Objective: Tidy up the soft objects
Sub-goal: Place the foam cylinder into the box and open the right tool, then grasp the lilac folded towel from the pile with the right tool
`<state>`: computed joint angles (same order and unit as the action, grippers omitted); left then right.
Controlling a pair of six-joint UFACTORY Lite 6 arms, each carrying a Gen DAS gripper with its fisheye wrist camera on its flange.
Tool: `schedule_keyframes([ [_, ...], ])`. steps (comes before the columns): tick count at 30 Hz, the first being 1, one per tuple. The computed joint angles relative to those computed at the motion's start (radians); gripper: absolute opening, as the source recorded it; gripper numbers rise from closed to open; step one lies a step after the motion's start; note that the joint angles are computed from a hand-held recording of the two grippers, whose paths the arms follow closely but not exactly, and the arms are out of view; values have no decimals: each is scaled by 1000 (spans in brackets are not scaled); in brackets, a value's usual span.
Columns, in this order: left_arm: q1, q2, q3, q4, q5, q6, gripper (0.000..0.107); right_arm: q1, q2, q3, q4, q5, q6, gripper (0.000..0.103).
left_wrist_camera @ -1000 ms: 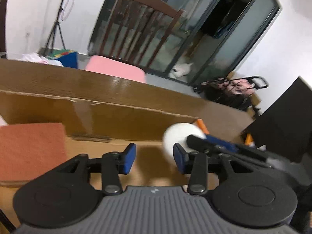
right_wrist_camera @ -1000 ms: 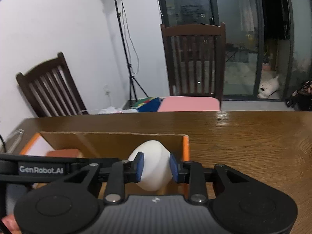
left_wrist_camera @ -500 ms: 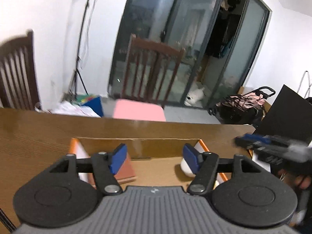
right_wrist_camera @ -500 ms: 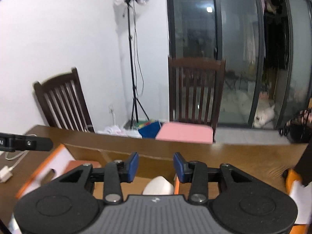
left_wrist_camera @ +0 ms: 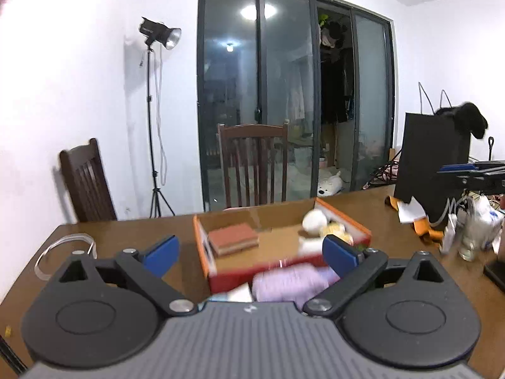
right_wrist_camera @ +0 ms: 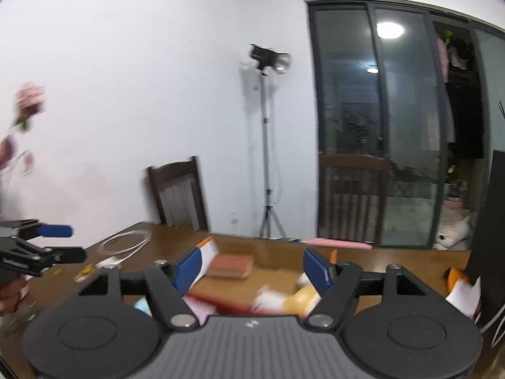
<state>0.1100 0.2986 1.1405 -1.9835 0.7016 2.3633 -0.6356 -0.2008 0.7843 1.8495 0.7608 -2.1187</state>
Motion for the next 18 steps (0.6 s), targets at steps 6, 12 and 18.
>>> schedule_keyframes([
  [6,220,-164,-453,36,258,-10,103,-33,-322,-520,80,70,-211,84],
  [12,265,-177,-527,15,136,23,103,-54,-310,-718,31,82,-281,85],
  [18,195,-101,-455,-9,95,-24,103,-88,-200,-685,99,97,-318,85],
])
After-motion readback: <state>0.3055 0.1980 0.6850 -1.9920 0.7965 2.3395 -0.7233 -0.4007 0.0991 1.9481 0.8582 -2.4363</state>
